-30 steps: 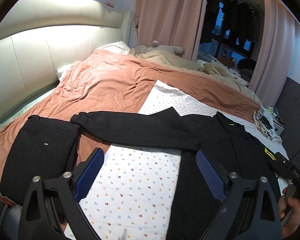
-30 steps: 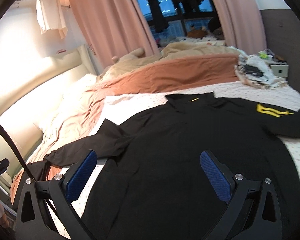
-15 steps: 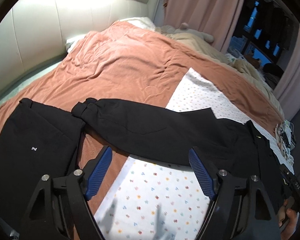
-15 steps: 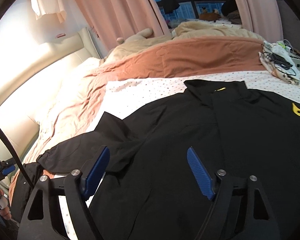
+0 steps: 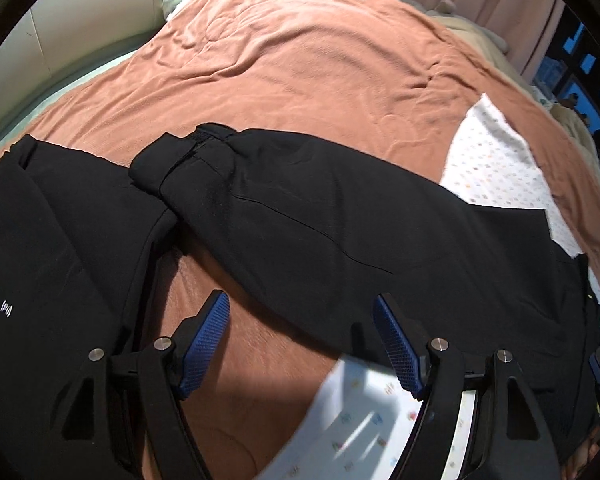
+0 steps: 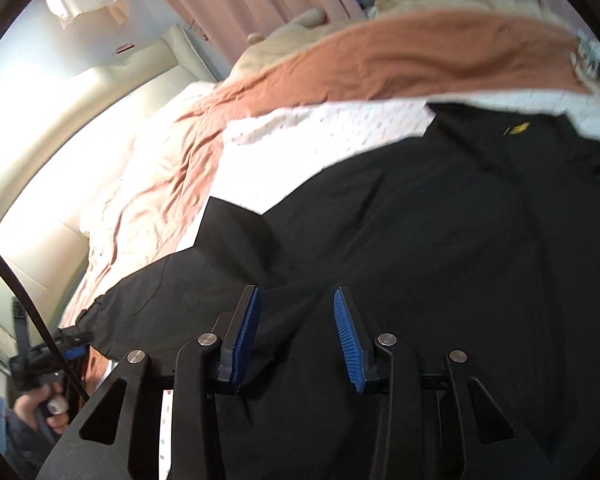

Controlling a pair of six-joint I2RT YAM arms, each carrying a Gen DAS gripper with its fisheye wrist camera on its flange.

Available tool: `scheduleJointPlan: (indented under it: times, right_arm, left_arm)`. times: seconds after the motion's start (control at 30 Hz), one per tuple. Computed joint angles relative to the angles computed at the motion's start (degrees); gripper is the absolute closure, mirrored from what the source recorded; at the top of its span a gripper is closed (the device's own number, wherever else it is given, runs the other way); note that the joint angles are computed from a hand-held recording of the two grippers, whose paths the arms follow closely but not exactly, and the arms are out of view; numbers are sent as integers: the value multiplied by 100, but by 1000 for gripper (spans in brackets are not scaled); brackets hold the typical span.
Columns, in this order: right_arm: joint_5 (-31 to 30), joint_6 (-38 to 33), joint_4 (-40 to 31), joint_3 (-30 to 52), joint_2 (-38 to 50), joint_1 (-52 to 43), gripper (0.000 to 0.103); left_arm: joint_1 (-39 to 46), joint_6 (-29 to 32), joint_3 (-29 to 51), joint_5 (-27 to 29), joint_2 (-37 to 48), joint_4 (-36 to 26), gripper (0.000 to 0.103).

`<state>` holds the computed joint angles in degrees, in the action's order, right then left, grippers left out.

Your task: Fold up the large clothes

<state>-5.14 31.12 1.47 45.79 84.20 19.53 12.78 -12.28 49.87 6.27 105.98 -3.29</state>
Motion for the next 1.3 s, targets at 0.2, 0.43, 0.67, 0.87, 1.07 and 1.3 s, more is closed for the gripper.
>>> scheduleJointPlan:
  times: [0.2,0.43,0.67,0.87,1.07,1.3]
  right_arm:
    - [-554,114,193,474,1048,-177,69]
    - [-1532,410,116,677,1408,-691,69]
    - [-1508,299,-656,378,321,-929,46]
    - [-1134,193,-1611,63,-1381,-1186,38]
    - [-1041,71,-2540,-632,-3186,-1708,38]
    - [-1634,-206,-4086,-1109,-5140,-3094,38]
  left_arm:
    - [25,-70,447,-264,695,219,56]
    - [-170,79,307,-653,132,325,98]
    - [-775,58,312,-580,-1501,-401,99]
    - [-1722,-96,950,-740,-2497,-1367,99]
    - [-2884,-288,1849,-1067,-2823,-2045,99]
    - [-4329,-448,2715,-1586,-2626,-2387,99]
